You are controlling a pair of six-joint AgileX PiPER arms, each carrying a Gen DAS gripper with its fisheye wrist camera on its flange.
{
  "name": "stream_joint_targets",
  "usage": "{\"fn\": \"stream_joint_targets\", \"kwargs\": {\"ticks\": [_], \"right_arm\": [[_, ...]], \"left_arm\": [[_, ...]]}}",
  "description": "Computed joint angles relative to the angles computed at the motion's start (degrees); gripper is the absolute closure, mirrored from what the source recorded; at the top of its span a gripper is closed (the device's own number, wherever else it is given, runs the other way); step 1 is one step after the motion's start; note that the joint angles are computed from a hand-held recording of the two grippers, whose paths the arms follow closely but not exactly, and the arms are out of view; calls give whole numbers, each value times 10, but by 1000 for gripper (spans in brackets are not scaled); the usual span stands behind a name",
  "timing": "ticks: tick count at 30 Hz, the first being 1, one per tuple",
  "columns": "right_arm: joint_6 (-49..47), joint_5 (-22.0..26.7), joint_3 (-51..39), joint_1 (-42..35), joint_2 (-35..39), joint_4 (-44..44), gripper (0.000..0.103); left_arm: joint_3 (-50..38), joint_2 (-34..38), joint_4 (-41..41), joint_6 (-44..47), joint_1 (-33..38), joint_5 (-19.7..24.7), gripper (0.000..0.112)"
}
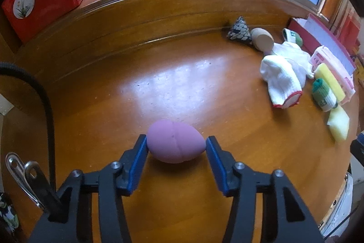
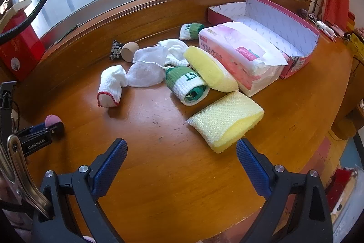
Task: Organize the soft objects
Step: 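Reach the left gripper to the pink egg sponge and grasp it, then grasp the white sock with the right gripper while the left holds the pink sponge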
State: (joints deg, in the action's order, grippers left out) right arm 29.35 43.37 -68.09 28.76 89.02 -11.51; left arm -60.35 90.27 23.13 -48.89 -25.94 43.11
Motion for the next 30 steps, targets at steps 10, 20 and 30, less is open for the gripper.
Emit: {"fn": "stream_joint_targets", "kwargs": {"ticks": [10, 20, 30], "right_arm": [[-77, -1, -79, 28, 68, 34, 5], [-117, -21, -164, 48, 150, 71, 5], [-114, -27, -256, 61, 237, 77, 23]], "left_arm": [[0, -19, 1, 0, 3, -2, 59], [-21, -8, -9, 14, 19, -4, 59], [-30, 6, -26, 37, 35, -11, 59]]}}
